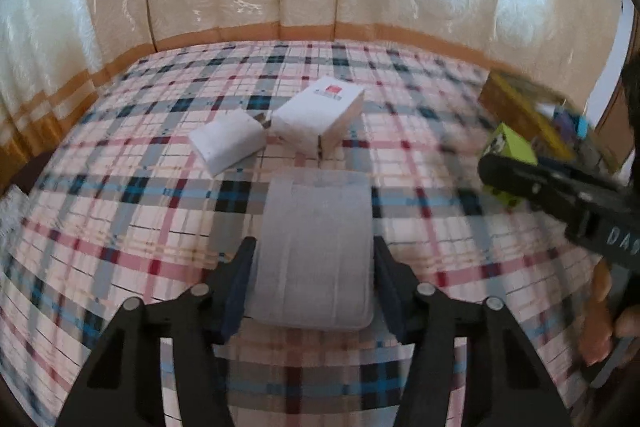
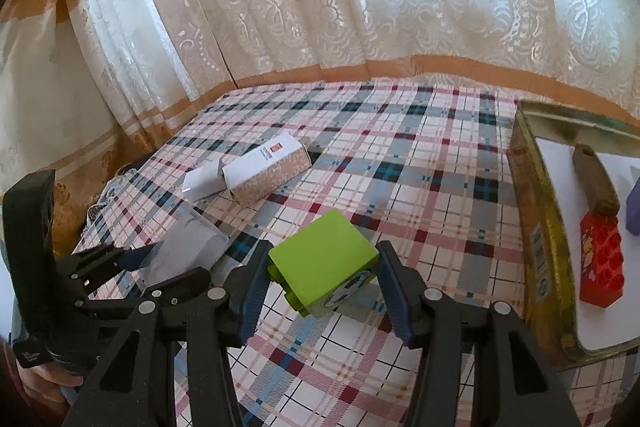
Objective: Organize rigid objects
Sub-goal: 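Grasp the white plastic packet with the left tool while the right tool holds the green cube, then carry the white packet and green cube in both tools over the tray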
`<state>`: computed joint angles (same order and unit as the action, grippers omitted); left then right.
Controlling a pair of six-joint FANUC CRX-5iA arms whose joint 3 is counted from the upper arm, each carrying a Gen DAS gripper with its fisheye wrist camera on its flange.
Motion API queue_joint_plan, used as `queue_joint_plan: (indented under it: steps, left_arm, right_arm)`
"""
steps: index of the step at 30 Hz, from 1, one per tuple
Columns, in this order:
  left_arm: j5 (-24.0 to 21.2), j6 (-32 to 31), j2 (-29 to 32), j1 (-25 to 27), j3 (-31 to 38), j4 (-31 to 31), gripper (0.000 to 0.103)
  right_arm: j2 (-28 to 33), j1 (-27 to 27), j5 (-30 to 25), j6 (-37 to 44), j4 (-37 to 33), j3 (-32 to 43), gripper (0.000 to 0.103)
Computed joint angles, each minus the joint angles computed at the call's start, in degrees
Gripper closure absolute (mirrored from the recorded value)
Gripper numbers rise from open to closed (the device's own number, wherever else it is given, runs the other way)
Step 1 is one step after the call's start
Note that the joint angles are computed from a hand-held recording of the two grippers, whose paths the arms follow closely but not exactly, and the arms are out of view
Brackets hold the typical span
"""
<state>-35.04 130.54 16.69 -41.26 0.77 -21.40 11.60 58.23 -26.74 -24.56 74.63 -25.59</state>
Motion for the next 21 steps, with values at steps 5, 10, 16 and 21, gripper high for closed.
queue_joint_plan:
  steps: [5, 10, 16, 21]
  left_arm:
    - [3.40, 12.42, -1.39, -2.72, 0.38, -8.42, 0.048]
    - [4.21, 25.02, -0.91, -6.07, 3.57, -18.44, 0.048]
    - [0.80, 33.99, 1.76, -9.81, 9.39, -26.92, 0.048]
    - [-0.31, 33.38, 5.11, -10.62, 14.55, -26.80, 0.048]
  right_arm:
    - [-0.98, 0.41, -3.62, -2.22, 4.35, -0.97, 0.048]
    - [-2.73, -1.03, -3.98, -6.67, 8.72, -2.92, 0.048]
    - [-4.57, -1.49, -7.00, -9.19, 11.07, -4.55, 0.048]
    - [-5.43, -0.71, -12.19, -7.79, 8.94, -5.29, 0.048]
